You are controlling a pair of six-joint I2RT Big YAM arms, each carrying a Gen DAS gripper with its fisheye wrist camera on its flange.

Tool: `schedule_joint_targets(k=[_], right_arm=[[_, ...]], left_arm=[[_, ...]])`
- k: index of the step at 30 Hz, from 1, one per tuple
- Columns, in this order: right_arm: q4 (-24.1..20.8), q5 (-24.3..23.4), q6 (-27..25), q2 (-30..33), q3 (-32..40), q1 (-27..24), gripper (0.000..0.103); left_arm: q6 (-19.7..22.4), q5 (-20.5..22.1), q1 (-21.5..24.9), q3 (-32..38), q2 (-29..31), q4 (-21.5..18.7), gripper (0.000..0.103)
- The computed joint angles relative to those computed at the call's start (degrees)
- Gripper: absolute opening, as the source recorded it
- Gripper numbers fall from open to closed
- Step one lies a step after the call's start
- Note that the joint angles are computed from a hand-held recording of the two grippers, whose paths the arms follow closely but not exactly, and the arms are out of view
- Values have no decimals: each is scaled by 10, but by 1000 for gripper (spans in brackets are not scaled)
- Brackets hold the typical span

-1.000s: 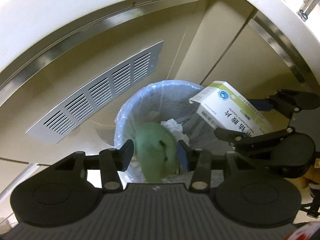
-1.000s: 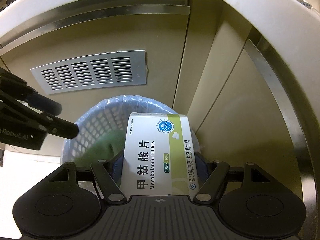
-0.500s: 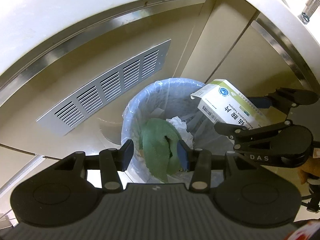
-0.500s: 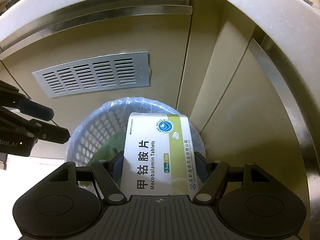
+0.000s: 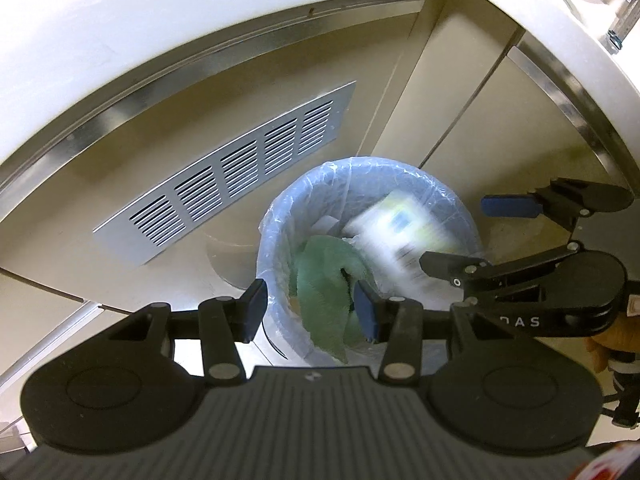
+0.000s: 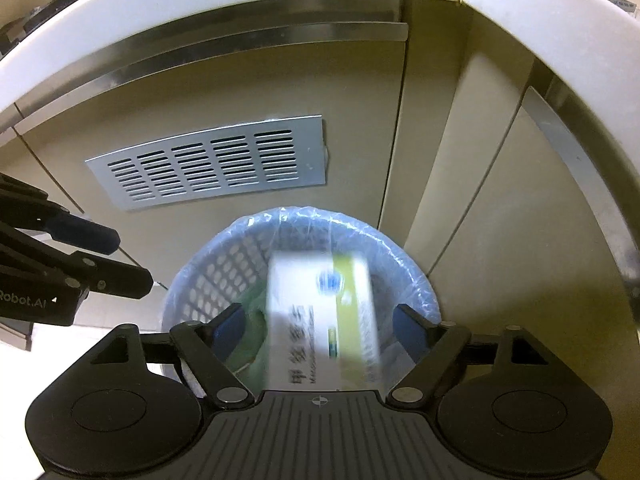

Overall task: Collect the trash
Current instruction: 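Open both tools to drop the towel and box into the wastebasket, then raise both tools back toward the counter trash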

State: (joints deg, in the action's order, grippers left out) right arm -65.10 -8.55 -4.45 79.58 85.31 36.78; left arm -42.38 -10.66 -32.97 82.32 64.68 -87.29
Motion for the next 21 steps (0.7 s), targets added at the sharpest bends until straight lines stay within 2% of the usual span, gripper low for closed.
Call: schedule_joint_targets(k=[12,21], right_arm=[[-17,4,-9,-11,12,9,81],[2,15,-40,-44,47,5,81]], left_arm=[[0,-9,-7,0,-9,4,43],[35,-75,-33,51,-4,-2,43]])
